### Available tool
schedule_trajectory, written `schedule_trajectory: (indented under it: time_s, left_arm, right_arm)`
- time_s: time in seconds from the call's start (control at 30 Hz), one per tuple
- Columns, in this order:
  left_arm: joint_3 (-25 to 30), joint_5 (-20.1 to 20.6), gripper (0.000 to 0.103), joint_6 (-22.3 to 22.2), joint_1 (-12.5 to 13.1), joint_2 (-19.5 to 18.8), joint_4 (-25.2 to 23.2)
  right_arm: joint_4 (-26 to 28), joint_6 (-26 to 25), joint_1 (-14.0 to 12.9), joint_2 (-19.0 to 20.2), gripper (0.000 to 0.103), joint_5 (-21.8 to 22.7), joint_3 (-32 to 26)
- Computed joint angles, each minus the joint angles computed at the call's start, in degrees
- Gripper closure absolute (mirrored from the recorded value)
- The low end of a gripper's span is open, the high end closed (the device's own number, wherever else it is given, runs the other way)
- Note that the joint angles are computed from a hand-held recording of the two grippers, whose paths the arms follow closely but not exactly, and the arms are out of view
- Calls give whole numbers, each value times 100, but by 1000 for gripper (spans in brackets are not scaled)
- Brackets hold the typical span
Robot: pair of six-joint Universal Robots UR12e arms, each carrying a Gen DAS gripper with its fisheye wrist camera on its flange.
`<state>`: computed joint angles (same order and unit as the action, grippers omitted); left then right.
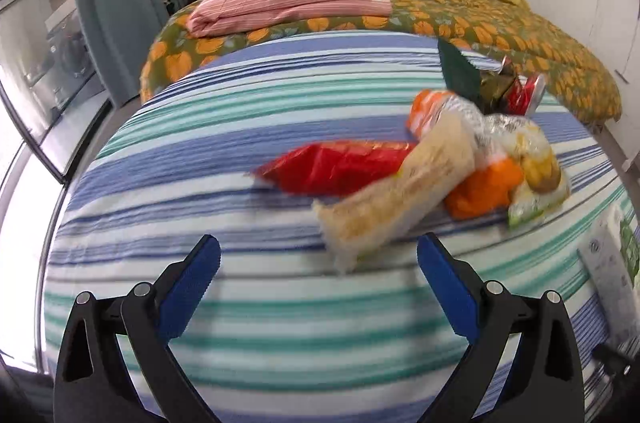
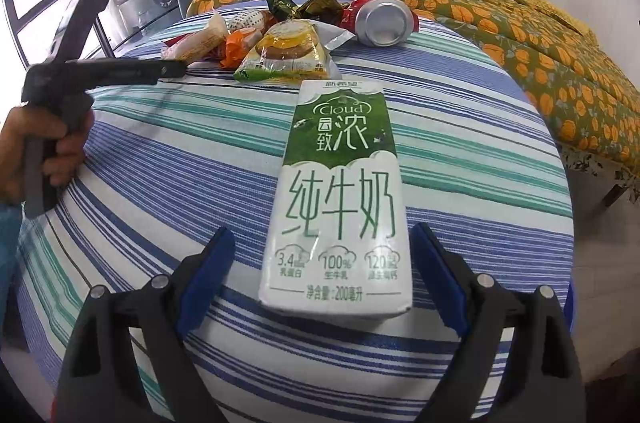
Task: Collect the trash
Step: 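Grasp the green-and-white milk carton with the right tool and lift it, then grasp the beige snack bar with the left tool while the right tool holds the carton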
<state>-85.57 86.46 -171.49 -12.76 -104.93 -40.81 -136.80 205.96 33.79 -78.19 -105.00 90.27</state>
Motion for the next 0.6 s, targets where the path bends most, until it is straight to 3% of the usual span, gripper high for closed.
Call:
schedule_trajectory:
  time_s: [0.07, 0.13, 0.17, 0.23, 0.3, 0.37, 0.53, 0.57, 0.6]
  left_arm:
    - [-14, -64, 24, 145, -12, -8, 100]
    - [-18, -164, 60, 316, -20, 2, 4]
    - [-40, -245, 72, 349, -11, 21, -56]
    - [-119, -288, 84, 314, -3, 97, -76]
    - [-214, -378, 88, 297, 8, 217, -197]
    - [-286, -160, 89, 235, -44, 349, -427]
    - [-609, -24, 88, -262, -112, 893, -1382]
    - [-696, -70, 88, -268, -119, 997, -1472]
    - [-789, -140, 79, -272, -123, 1108, -1561]
  right_arm:
    - [9, 15, -1, 6, 16, -14, -8]
    - [7, 21, -2, 6, 16, -19, -5]
    - [3, 22, -4, 5, 16, -15, -2]
    - [2, 18, -4, 4, 16, -12, -2]
    - [-12, 23, -7, -1, 16, -3, 9]
    - [-26, 23, -16, -3, 16, 8, 15]
    - [-48, 30, -18, -12, 16, 19, 31]
    - [-44, 31, -17, -11, 16, 17, 29]
    - [-33, 25, -15, -10, 16, 7, 26]
